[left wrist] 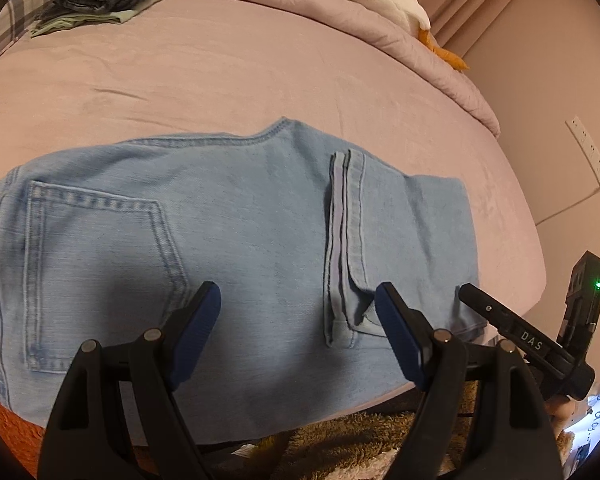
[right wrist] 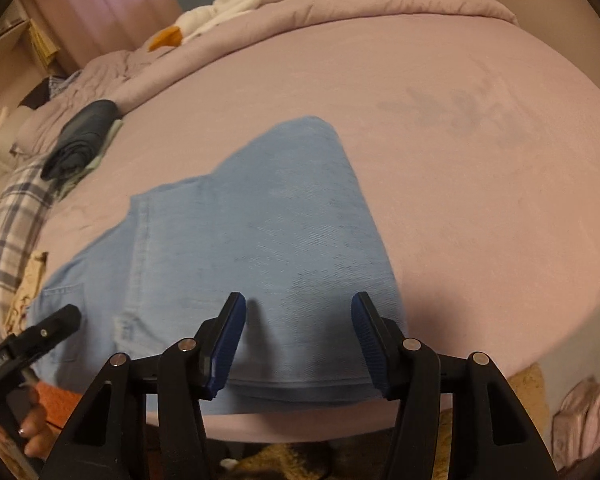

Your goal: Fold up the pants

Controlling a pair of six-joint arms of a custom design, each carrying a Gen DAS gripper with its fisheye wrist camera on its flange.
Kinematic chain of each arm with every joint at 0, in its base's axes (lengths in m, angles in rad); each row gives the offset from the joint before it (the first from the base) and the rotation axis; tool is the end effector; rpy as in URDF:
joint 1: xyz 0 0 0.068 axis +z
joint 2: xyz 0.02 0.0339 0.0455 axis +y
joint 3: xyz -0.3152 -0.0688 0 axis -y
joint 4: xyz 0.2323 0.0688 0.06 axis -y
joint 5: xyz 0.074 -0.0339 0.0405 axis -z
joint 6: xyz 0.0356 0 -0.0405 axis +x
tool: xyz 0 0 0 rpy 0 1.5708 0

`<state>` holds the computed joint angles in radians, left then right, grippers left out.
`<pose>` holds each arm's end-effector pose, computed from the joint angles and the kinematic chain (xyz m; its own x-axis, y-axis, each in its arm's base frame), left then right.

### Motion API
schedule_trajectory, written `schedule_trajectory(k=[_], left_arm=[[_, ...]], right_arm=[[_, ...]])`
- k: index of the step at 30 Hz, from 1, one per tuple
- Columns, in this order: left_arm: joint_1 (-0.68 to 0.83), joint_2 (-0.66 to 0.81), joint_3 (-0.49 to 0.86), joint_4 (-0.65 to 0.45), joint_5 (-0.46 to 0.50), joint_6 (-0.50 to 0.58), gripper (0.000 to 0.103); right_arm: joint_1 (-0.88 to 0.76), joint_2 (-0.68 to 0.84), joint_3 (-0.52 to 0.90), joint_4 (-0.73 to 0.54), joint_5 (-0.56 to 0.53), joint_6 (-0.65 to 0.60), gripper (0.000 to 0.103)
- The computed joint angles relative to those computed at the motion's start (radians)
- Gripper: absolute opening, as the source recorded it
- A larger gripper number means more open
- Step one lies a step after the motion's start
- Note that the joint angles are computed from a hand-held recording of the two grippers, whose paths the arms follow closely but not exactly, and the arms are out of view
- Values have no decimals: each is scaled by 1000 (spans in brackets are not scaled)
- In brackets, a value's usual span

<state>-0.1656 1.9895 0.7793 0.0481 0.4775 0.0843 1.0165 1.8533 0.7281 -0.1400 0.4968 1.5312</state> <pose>0.3210 -0.0702 0.1084 -0.8744 0.2220 -0.4315 0.4016 0.8301 -0.3868 0.1691 0.2409 0.1320 -0.6914 0.5521 -0.4661 0.4750 0.8334 0.2826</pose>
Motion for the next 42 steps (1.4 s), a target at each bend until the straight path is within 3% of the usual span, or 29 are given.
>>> schedule_trajectory(k=[10,15,18,23,25,27,28,29,35,42], left_arm=[[-43,46,24,0,-27,0,79],[-67,114,141,-102,43,9,79],[-109,145,203,-125,15,0,78],[-143,205,313,-195,20,-5,64],[-159,208,322,-195,4,2,46],[-176,200,304,-170,-27,2,37],[-181,191,284,-145,-40,0,26],[-183,184,267,-127,-40,-2,21],[-212,97,106,74,-135,-76,10],[-91,14,73,5,14,-25,7]], right_arm=[[-3,16,-40,76,8,-32,57],[6,8,-76,130,19,-29,57],[9,-2,-98,157,18,-26,57],[9,-3,-115,192,17,-26,57],[9,-4,-123,209,17,-29,57],[8,-6,-135,231,17,-28,57],[8,-6,-141,242,18,-27,57],[7,-5,-142,249,17,-30,57],[-7,-2,-128,234,6,-37,57],[-16,-54,-107,163,-22,-1,57]])
